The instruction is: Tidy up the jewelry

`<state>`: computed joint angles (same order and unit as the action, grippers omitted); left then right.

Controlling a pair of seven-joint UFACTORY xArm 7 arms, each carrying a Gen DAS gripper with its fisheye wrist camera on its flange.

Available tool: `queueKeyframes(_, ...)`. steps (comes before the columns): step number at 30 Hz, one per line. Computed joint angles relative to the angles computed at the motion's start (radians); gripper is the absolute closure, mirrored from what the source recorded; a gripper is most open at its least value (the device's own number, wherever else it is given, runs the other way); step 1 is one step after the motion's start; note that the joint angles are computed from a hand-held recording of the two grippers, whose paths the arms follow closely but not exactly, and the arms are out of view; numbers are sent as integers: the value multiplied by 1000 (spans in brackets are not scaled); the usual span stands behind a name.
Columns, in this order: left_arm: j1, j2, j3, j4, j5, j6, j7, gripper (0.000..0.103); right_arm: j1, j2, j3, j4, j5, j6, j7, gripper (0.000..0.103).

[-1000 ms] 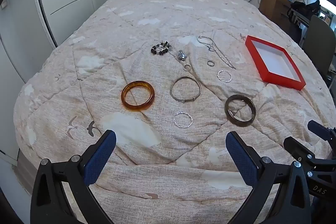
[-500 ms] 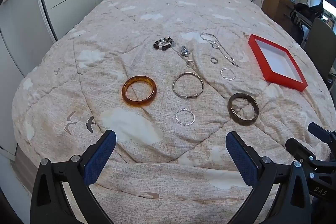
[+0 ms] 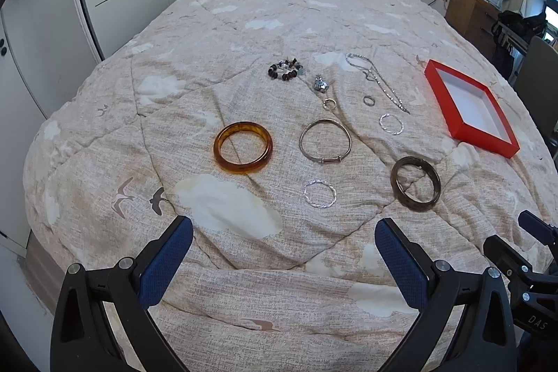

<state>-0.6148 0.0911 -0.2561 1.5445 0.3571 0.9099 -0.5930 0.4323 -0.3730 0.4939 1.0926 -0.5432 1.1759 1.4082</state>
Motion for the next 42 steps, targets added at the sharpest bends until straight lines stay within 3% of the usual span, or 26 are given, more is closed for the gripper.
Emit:
queueKeyframes(10,4,1,1,-1,-23,5,2,1,-2,2,1,-4,2,-13,2,16)
queueKeyframes(42,-22,34,7,30,46,6,7,1,-13,-24,-17,-25,32,-37,-31,17)
